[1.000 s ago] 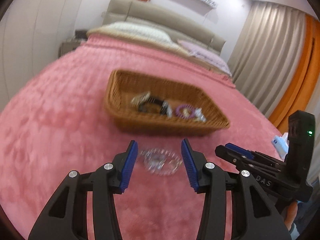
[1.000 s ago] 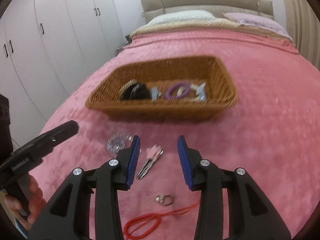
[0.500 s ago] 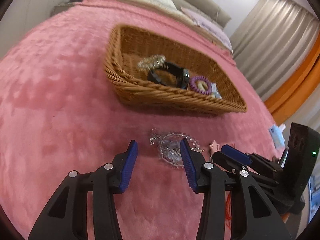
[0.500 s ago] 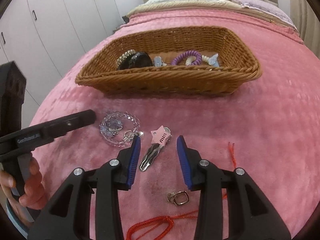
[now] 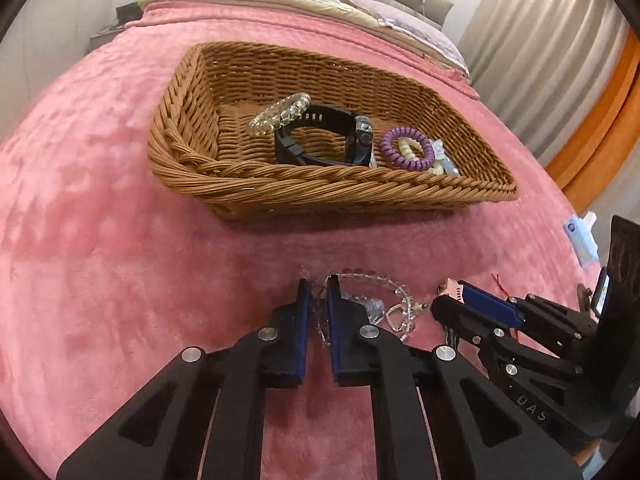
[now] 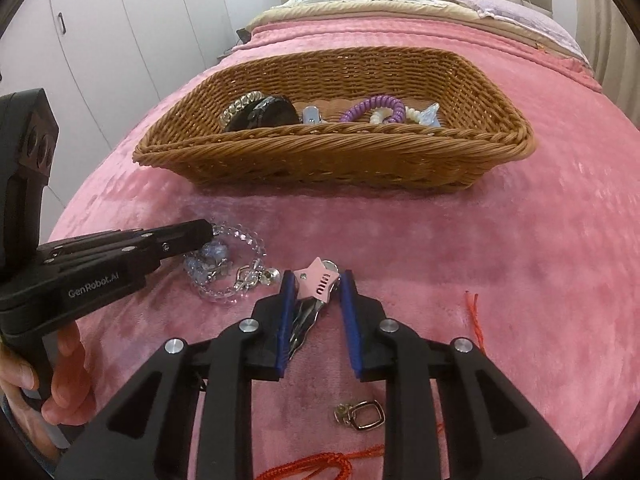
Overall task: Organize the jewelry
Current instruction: 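Grasp the crystal bracelet with the left tool while the right grasps the pink star clip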
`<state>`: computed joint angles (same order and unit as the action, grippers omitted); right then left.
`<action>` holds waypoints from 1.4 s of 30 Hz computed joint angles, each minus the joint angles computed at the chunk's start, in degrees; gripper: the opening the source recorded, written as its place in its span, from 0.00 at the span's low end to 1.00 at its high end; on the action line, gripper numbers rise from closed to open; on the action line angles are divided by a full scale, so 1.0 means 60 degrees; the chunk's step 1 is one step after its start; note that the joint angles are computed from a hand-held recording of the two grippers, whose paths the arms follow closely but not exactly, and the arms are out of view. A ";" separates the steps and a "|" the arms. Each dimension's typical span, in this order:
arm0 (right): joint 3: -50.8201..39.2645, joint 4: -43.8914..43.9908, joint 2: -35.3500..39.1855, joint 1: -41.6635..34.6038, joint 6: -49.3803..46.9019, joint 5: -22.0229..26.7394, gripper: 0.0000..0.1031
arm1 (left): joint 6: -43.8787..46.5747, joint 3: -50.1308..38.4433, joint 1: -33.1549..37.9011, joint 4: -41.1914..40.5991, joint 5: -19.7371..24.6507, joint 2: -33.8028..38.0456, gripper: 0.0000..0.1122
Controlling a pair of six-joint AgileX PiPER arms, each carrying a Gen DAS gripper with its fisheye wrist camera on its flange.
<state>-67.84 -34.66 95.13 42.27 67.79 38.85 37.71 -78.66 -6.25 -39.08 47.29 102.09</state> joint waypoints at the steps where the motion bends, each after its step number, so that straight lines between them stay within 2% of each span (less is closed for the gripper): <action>1: 0.0187 -0.0143 -0.0142 0.0040 0.0204 -0.0071 0.20 | 0.0167 0.0149 0.0087 -0.0233 -0.0042 -0.0118 0.05; 5: 0.0878 -0.0550 -0.0704 0.0014 0.0863 -0.0610 0.20 | 0.0779 0.0777 0.0558 -0.1177 0.0210 -0.0725 0.05; 9: 0.1633 -0.1497 -0.1401 0.0185 0.1864 -0.1285 0.20 | 0.0633 0.1955 0.0970 -0.1227 0.0097 -0.1918 0.05; 11: 0.1658 -0.1610 -0.1493 0.0373 0.1885 -0.1257 0.20 | 0.0624 0.2599 0.1209 -0.1213 0.0151 -0.2489 0.05; 14: 0.1672 -0.1137 -0.1629 0.0603 0.1380 -0.1348 0.20 | 0.0660 0.3781 0.1517 -0.1041 0.0295 -0.3544 0.05; 19: 0.1678 0.0303 -0.1790 0.1032 0.0123 -0.1283 0.20 | 0.1179 0.4913 0.1931 -0.0964 0.1027 -0.4424 0.06; 21: 0.1724 0.1242 -0.1792 0.1098 -0.0699 -0.1294 0.20 | 0.1428 0.5172 0.2050 -0.0942 0.1211 -0.4701 0.08; 23: 0.1805 0.1754 -0.1773 0.1224 -0.1145 -0.1157 0.20 | 0.1651 0.5137 0.2323 -0.0979 0.1675 -0.4819 0.10; 24: 0.1869 0.1902 -0.1801 0.1326 -0.1312 -0.1060 0.20 | 0.1684 0.5121 0.2388 -0.0977 0.1674 -0.4875 0.12; 26: 0.2011 0.1865 -0.1892 0.1516 -0.1346 -0.0981 0.20 | 0.1877 0.5237 0.2526 -0.0969 0.1486 -0.5036 0.19; 30: 0.2331 0.1369 -0.2212 0.2043 -0.1004 -0.0855 0.22 | 0.1542 0.5152 0.1983 -0.0852 0.0505 -0.4854 0.30; 34: 0.2478 0.1463 -0.2336 0.2191 -0.0878 -0.0789 0.38 | 0.1052 0.5087 0.1260 -0.0395 -0.0392 -0.4538 0.31; 37: 0.2573 0.1019 -0.2383 0.2434 -0.0176 -0.0656 0.38 | 0.0898 0.5269 0.0794 -0.0035 -0.0992 -0.4715 0.32; 42: 0.1948 -0.0114 -0.1797 0.3100 0.0805 0.0471 0.35 | 0.0310 0.5580 0.0153 0.0751 -0.1841 -0.5019 0.31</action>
